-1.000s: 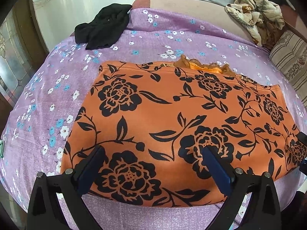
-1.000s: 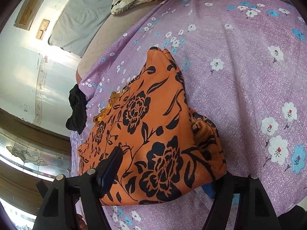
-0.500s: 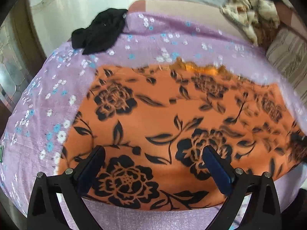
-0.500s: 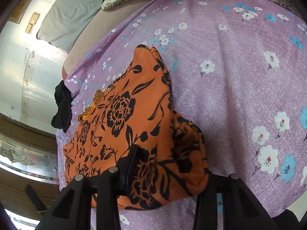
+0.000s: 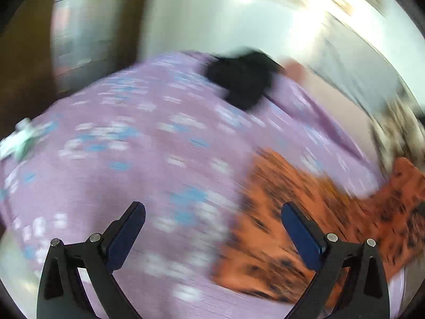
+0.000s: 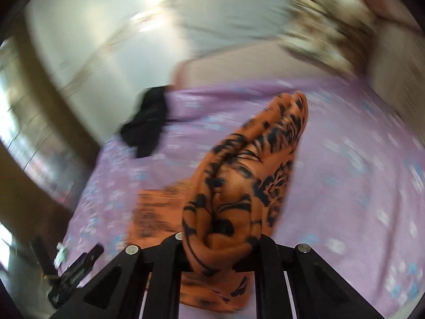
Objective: Fold small clothes
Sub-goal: 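Grasp the blouse side with the right tool and fold it over lengthwise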
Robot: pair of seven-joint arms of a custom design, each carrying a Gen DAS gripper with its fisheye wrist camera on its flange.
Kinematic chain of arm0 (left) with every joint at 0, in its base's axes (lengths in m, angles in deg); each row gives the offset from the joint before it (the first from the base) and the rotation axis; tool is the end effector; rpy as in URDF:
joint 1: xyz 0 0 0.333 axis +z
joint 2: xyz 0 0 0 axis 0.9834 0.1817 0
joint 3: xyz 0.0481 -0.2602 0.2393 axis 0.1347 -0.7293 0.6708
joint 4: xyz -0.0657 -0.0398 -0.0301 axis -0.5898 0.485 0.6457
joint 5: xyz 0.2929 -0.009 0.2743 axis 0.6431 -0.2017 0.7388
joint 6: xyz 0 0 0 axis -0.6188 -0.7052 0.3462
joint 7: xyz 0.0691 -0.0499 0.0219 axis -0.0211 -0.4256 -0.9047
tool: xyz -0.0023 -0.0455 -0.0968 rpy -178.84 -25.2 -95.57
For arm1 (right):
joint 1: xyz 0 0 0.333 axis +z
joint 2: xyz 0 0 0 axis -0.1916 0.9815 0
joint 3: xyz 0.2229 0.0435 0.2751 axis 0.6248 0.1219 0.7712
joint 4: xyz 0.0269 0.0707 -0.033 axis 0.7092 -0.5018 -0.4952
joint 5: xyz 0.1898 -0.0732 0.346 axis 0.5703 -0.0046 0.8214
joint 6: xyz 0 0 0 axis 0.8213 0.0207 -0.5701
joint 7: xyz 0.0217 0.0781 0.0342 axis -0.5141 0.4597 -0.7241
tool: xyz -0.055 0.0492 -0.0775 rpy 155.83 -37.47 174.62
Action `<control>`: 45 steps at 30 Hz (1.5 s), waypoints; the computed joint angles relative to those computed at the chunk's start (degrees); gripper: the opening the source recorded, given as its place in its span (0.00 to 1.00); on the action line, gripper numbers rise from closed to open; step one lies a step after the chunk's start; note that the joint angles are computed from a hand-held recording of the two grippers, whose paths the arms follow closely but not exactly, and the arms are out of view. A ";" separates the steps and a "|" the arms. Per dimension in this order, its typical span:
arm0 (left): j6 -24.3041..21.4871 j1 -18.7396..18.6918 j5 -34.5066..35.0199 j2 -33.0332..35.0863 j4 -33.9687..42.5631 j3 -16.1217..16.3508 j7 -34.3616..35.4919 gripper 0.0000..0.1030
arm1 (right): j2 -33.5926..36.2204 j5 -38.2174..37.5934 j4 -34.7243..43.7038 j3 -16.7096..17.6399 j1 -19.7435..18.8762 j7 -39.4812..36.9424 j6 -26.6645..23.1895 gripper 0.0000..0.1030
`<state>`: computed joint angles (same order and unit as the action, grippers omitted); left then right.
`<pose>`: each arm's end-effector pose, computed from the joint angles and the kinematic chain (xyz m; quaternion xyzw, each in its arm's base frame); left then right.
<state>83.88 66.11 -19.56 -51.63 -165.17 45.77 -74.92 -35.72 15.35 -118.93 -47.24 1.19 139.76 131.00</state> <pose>0.4991 -0.2631 0.5108 -0.8384 0.3647 -0.2802 0.2926 0.6142 0.1442 0.5684 -0.7028 0.5597 -0.1145 0.4240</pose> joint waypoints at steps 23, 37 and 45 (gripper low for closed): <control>3.84 3.80 -5.08 -2.96 -6.93 0.95 -1.74 0.98 | 12.87 -12.91 3.02 6.62 7.45 6.59 -5.52 0.14; 19.27 2.73 1.41 -0.54 -4.51 0.42 4.11 0.98 | -0.78 19.89 -9.57 3.29 3.21 -20.24 -8.13 0.74; 19.50 -0.16 -25.41 6.78 0.25 0.94 29.48 0.35 | 0.86 25.22 -8.54 -0.80 -0.18 -20.62 -13.82 0.74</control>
<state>103.38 65.96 -44.97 -44.85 -164.92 46.71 -45.43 -34.86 40.57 -127.47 -48.04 1.02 119.14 117.18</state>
